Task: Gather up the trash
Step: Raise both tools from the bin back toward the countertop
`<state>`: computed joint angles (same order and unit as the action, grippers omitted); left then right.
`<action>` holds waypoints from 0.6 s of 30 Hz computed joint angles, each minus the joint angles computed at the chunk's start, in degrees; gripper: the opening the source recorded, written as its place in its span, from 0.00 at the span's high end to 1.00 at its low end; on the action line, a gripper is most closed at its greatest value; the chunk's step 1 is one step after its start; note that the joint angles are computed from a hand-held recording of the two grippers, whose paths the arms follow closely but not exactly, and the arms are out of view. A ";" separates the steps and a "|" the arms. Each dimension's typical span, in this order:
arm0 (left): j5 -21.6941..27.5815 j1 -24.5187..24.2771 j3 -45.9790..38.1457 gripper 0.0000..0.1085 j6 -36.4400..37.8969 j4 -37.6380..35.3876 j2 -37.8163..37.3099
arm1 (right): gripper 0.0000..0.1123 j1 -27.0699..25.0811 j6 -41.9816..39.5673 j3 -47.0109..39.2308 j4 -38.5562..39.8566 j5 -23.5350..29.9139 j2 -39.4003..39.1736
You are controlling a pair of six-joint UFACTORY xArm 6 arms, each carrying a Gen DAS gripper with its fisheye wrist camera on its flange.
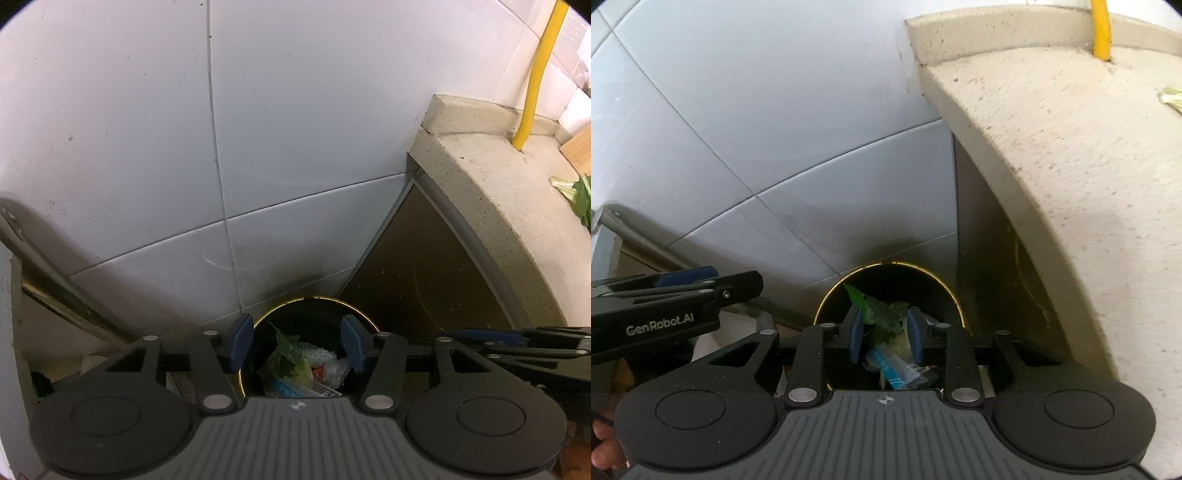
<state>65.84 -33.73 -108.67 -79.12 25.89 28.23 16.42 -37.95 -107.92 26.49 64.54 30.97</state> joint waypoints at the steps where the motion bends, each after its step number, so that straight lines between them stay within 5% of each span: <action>1: 0.26 -0.08 -0.21 0.58 0.07 0.22 0.12 | 0.69 -0.12 -0.05 0.23 0.06 -0.19 -0.29; 18: 1.98 -1.07 -1.73 0.58 1.16 2.97 1.01 | 0.59 -3.72 -4.89 3.02 2.40 -2.63 -5.44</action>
